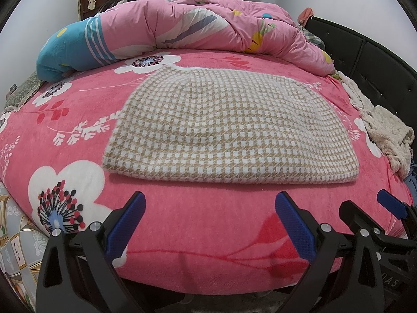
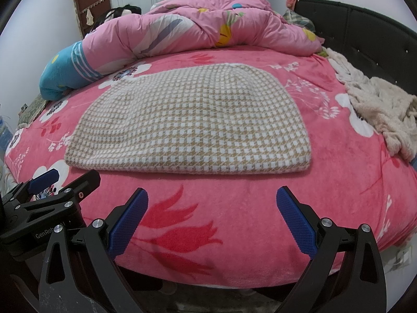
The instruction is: Fold large clothes
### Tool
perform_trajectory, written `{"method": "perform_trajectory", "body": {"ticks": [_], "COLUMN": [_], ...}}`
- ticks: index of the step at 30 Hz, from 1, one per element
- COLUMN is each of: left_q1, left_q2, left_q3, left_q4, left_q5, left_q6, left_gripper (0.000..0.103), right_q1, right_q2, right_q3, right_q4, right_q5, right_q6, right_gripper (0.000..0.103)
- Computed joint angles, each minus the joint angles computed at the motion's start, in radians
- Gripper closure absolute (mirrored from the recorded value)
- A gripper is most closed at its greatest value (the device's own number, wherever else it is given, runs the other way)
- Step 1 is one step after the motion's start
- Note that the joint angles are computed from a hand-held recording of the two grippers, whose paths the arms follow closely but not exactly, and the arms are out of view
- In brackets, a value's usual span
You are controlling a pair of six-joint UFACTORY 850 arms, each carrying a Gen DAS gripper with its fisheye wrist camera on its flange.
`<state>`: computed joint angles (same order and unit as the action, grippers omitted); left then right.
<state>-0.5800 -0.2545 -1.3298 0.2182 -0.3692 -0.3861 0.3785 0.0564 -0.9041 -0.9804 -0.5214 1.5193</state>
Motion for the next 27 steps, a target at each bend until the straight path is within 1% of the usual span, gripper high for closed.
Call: {"method": "perform_trajectory", "body": {"ticks": [27], "left_q1": [-0.001], "left_q2": [0.0], "left_q3": [-0.001], "left_q4": [0.003], "left_q5": [-0.001], "left_q6": [-0.004], "left_gripper": [0.005], "right_q1": [-0.005], "right_q2": [0.0], "right_q3": [0.001], "right_q4": [0.006], "right_q5": [0.009], "right_q6": [-0.013], "right_gripper": [0.008]}}
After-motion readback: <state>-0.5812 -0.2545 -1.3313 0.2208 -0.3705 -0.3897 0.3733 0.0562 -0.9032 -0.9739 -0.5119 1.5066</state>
